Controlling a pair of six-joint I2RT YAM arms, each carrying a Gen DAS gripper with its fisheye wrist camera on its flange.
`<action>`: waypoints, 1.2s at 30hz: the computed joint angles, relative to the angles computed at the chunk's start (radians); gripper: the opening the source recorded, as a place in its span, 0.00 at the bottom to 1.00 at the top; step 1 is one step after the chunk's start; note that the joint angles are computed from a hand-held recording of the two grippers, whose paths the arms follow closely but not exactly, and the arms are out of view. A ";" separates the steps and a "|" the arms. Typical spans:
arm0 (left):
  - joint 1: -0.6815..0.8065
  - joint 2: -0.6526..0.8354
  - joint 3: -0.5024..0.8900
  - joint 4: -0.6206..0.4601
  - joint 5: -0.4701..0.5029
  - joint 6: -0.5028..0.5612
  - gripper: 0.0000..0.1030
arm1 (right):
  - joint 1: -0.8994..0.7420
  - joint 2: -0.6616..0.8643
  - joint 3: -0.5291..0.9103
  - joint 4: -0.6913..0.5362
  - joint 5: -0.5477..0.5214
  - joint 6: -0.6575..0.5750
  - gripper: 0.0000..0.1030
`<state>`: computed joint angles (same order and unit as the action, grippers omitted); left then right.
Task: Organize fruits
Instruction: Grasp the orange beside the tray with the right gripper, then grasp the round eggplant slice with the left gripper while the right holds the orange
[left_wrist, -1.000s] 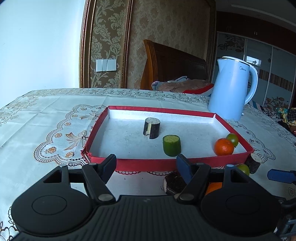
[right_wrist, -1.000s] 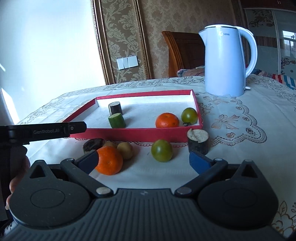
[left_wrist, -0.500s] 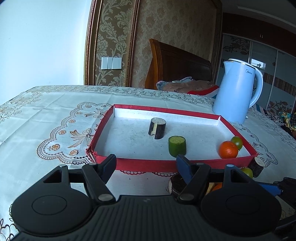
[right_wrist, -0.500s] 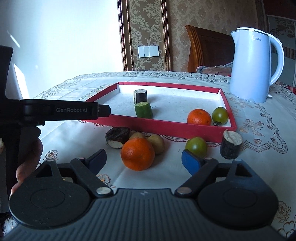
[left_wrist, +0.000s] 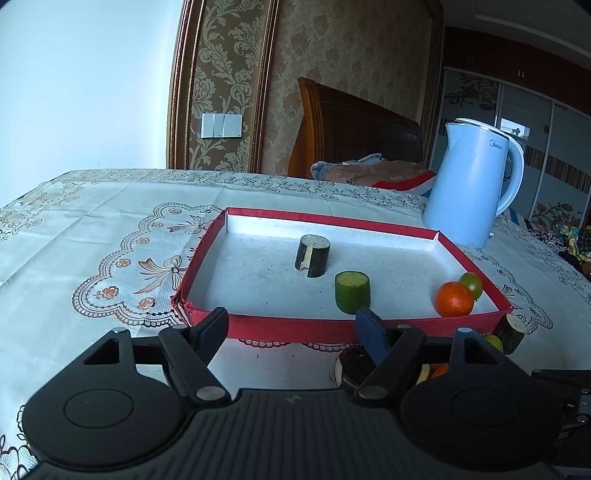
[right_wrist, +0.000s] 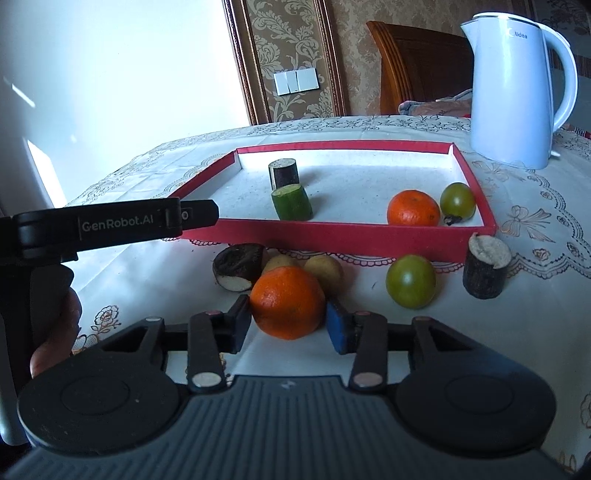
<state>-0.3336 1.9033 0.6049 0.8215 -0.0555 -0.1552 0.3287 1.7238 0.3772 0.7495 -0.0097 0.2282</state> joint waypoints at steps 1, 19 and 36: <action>0.003 -0.001 -0.002 0.004 0.009 0.003 0.73 | -0.003 -0.013 -0.018 0.011 0.011 -0.009 0.39; -0.094 0.003 -0.021 -0.061 0.002 0.251 0.73 | -0.188 -0.050 -0.121 0.074 -0.047 -0.032 0.40; -0.100 0.067 0.149 -0.243 -0.055 0.172 0.73 | -0.201 -0.045 -0.121 0.077 -0.072 -0.024 0.41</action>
